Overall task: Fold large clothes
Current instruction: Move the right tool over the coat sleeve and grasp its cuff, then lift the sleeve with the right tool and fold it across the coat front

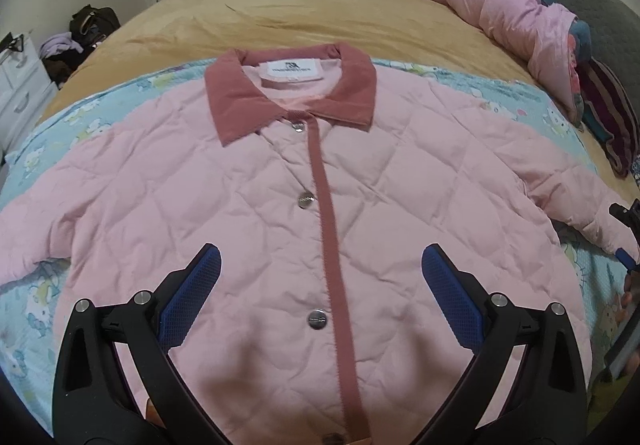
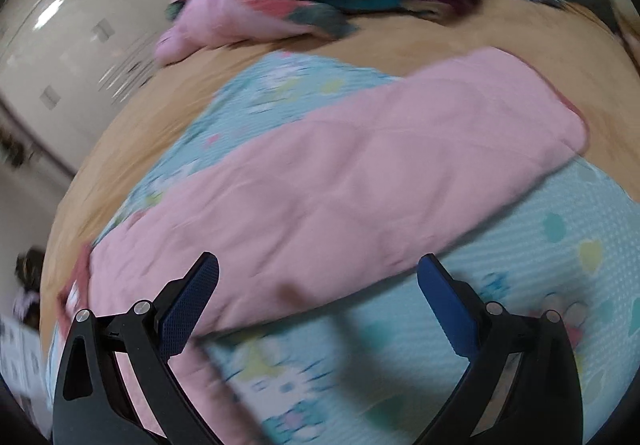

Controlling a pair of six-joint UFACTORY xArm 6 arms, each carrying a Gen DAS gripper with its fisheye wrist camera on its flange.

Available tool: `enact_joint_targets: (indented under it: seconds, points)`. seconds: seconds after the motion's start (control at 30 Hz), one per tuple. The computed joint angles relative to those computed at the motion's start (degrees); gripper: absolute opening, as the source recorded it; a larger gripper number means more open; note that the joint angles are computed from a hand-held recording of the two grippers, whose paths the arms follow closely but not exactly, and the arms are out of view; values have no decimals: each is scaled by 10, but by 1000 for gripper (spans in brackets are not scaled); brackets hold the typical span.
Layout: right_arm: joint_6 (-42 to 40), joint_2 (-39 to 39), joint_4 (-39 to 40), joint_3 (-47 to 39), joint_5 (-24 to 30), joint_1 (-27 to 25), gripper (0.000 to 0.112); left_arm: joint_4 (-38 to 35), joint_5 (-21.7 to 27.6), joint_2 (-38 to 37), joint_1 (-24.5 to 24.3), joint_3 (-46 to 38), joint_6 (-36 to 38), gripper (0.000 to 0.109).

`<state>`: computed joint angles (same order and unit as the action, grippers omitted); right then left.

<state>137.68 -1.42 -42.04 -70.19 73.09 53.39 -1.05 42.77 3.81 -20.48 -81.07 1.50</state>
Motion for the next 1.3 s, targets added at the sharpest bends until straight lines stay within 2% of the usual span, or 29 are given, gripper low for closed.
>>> enact_joint_targets:
  seconds: [0.1,0.23,0.53,0.57,0.63,0.67,0.7,0.77,0.8,0.9,1.13,1.3]
  points:
    - [76,-47,5,66,-6,-3,99,16,-1,0,-6,3,-12,94]
    - [160,-119,-10,166,-40,-16,99,33,6,2,-12,-1,-28,94]
    - [292,-204,-84,272,-42,-26,99,61,7,-6,-28,-6,-68,94]
    - [308,-207,-90,275,-29,-20,96,58,0,-12,-28,0,-70,94]
    - [320,-209,-85,276,-11,-15,73,49,0,-17,-27,2,-66,94]
    - [334,-218,-97,289,-16,-13,52,49,3,-17,-27,0,-65,94]
    - [341,-226,-111,302,-28,-16,41,49,5,-16,-26,-2,-63,94]
    - [325,-231,-122,305,-37,-21,33,45,2,-19,-22,-3,-60,94]
    - [310,-231,-133,298,-29,-17,27,38,1,-20,-18,-3,-55,94]
    - [243,-223,-166,257,6,-12,21,11,0,-21,-2,-7,-39,94]
    - [61,-164,-258,111,36,-13,18,-33,4,-17,34,-16,-19,94]
    - [-66,-80,-311,-26,0,-27,17,-77,9,-15,65,-20,-1,94]
